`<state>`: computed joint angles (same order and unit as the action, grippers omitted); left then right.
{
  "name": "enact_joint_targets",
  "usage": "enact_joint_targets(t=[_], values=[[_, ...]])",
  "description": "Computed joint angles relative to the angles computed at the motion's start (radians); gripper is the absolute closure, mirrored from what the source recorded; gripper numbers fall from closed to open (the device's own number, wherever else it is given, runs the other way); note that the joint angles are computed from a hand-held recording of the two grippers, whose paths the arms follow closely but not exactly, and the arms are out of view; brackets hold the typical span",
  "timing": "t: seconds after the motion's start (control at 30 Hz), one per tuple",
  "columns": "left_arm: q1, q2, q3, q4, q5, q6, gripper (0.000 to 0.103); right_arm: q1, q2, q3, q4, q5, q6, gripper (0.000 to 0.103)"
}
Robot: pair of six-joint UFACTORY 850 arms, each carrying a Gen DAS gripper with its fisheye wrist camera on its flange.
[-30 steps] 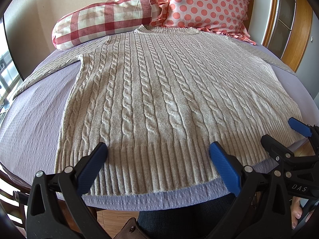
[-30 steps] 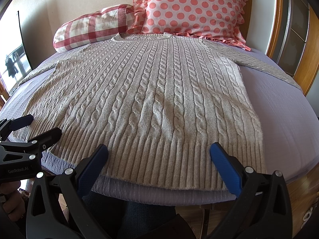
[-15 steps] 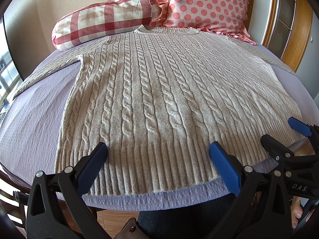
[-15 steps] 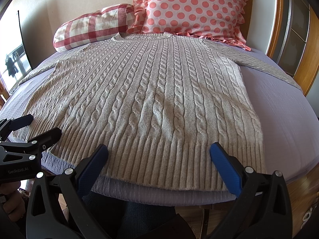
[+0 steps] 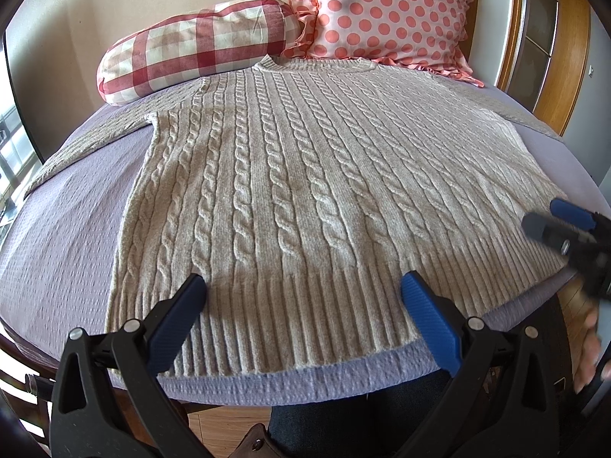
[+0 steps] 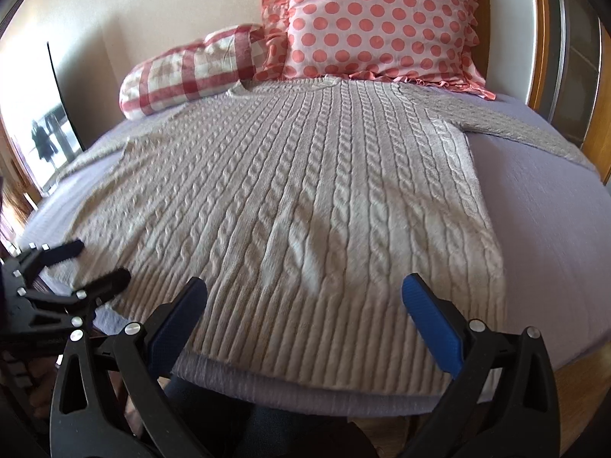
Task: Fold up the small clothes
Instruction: 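Grasp one side of the grey sweater with the right gripper and fold it across the body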
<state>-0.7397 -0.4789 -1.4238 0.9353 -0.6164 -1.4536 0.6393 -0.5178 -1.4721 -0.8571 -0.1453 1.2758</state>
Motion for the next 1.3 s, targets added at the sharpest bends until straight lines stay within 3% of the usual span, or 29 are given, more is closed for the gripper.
enact_joint_targets(t=[0.13, 0.2, 0.23, 0.3, 0.37, 0.43, 0.5, 0.57, 0.77, 0.87, 0.9, 0.97, 1.03, 1.2, 1.3], values=[[0.014, 0.014, 0.012, -0.014, 0.043, 0.042, 0.002, -0.147, 0.040, 0.002, -0.244, 0.041, 0.416, 0.001], [0.040, 0.033, 0.026, 0.027, 0.091, 0.001, 0.002, -0.230, 0.026, -0.034, -0.279, 0.030, 0.550, 0.001], [0.051, 0.048, 0.041, 0.080, 0.115, -0.058, 0.002, -0.268, 0.012, -0.058, -0.235, 0.020, 0.554, 0.001], [0.072, 0.076, 0.072, 0.239, 0.148, -0.237, 0.002, -0.337, -0.031, -0.119, -0.049, 0.002, 0.451, 0.016], [0.097, 0.106, 0.104, 0.428, 0.162, -0.447, 0.002, -0.398, -0.086, -0.188, 0.160, -0.024, 0.316, 0.042], [0.117, 0.133, 0.133, 0.618, 0.149, -0.656, 0.002, -0.447, -0.141, -0.254, 0.366, -0.058, 0.192, 0.058], [0.138, 0.153, 0.165, 0.804, 0.107, -0.865, 0.002, -0.484, -0.194, -0.316, 0.469, -0.084, 0.151, 0.065], [0.157, 0.170, 0.185, 0.895, 0.076, -0.984, 0.002, -0.506, -0.237, -0.367, 0.484, -0.114, 0.173, 0.068], [0.209, 0.157, 0.158, 0.803, 0.088, -0.928, 0.002, -0.536, -0.336, -0.494, 0.558, -0.200, 0.170, 0.069], [0.218, 0.146, 0.149, 0.771, 0.080, -0.894, 0.002, -0.535, -0.358, -0.525, 0.460, -0.215, 0.257, 0.071], [0.221, 0.142, 0.145, 0.762, 0.076, -0.884, 0.002, -0.536, -0.367, -0.535, 0.435, -0.219, 0.273, 0.075], [0.227, 0.136, 0.141, 0.760, 0.083, -0.878, 0.002, -0.536, -0.382, -0.550, 0.401, -0.225, 0.289, 0.094], [0.235, 0.137, 0.142, 0.725, 0.092, -0.844, 0.002, -0.529, -0.371, -0.538, 0.343, -0.211, 0.333, 0.094], [0.273, 0.170, 0.184, 0.709, 0.114, -0.874, 0.002, -0.452, -0.304, -0.543, -0.093, -0.137, 0.548, 0.095], [0.310, 0.200, 0.217, 0.722, 0.143, -0.944, 0.002, -0.380, -0.320, -0.658, -0.082, -0.051, 0.397, 0.095]])
